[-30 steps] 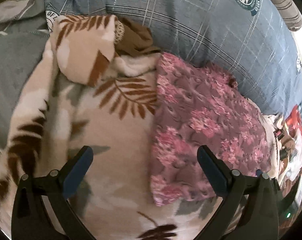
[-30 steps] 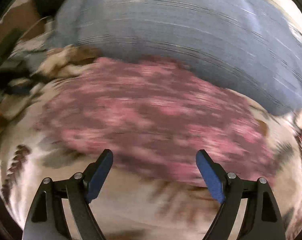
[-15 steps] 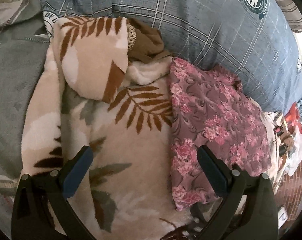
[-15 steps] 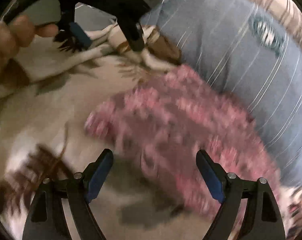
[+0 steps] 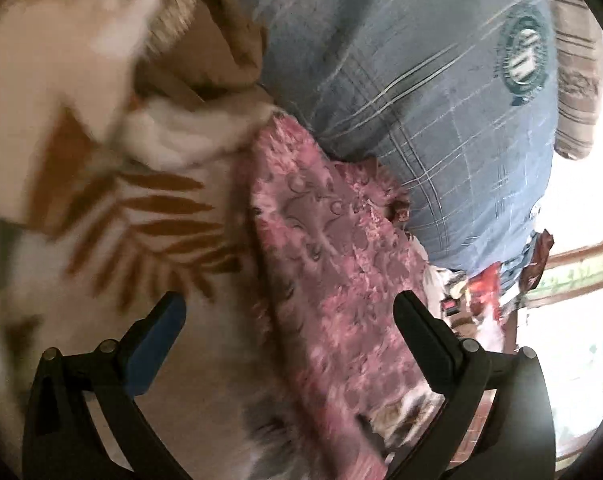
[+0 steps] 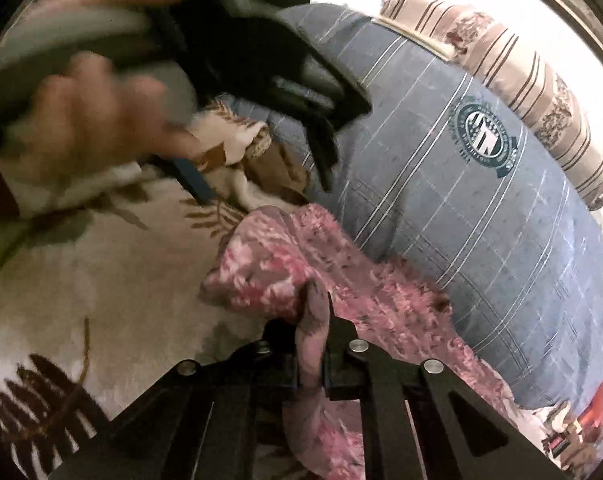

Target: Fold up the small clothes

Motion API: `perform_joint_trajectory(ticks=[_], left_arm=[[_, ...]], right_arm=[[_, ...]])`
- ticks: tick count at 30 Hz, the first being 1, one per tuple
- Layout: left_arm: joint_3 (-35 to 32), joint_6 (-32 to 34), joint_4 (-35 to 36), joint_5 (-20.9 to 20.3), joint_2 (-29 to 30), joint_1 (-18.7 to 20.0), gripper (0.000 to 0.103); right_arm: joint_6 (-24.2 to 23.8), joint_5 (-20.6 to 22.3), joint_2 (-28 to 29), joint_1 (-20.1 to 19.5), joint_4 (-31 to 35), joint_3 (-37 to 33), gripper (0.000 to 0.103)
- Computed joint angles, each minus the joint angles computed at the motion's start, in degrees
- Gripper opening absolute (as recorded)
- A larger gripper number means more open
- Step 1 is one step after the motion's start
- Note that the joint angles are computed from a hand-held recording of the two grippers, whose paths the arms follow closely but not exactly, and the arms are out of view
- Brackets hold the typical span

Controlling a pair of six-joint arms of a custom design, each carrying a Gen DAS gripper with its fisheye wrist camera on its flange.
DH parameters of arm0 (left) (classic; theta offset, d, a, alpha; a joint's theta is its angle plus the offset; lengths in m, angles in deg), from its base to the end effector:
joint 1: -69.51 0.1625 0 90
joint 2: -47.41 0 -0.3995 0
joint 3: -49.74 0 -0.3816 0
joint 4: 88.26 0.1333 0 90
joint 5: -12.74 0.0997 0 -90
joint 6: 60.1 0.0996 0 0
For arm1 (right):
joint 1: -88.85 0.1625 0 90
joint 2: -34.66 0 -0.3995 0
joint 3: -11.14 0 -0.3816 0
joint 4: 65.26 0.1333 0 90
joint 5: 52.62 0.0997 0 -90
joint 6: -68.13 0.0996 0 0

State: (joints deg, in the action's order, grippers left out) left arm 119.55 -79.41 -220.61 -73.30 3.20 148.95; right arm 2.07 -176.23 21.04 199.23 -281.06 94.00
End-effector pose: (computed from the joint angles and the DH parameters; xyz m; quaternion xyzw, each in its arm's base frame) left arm -0.0005 -0.7675 0.2098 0.0804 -0.9855 0.1495 0.0045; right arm 0.2988 -0.5799 -0.0628 0.4775 -0.7081 0.3192 0.4107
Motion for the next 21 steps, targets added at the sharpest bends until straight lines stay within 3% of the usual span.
perform_joint_trajectory(ticks=[2, 4, 6, 7, 11, 21], left_arm=[[-2.7, -0.8, 2.2, -0.2, 2.5, -0.2, 0.103], [-4.2, 0.0, 2.8, -0.3, 4.2, -0.7, 0.092], [-5.5, 3.0, 3.8, 1.9, 5.4, -2.2, 0.031], [-5.8, 3.7, 4.2, 3.9, 5.6, -2.9, 0.022], [-4.5, 4.8, 2.4, 7.3, 4.9, -5.1, 0.016], [-4.0, 6.8, -0.4, 11.5, 5.4, -11.5, 0.015]], right_arm=[[1.1, 0.5, -0.6, -0.1, 0.7, 0.7, 0.007], [2.6, 1.2, -1.4, -0.4, 2.0, 1.0, 0.007], [4.8, 1.8, -2.5, -0.8, 3.5, 1.7, 0.007], [5.7, 2.2, -3.0, -0.9, 3.8, 2.2, 0.007], [11.3, 3.9, -6.4, -1.8, 5.5, 5.1, 0.007], [28.6, 10.2, -18.2, -5.2, 9.7, 14.5, 0.006]])
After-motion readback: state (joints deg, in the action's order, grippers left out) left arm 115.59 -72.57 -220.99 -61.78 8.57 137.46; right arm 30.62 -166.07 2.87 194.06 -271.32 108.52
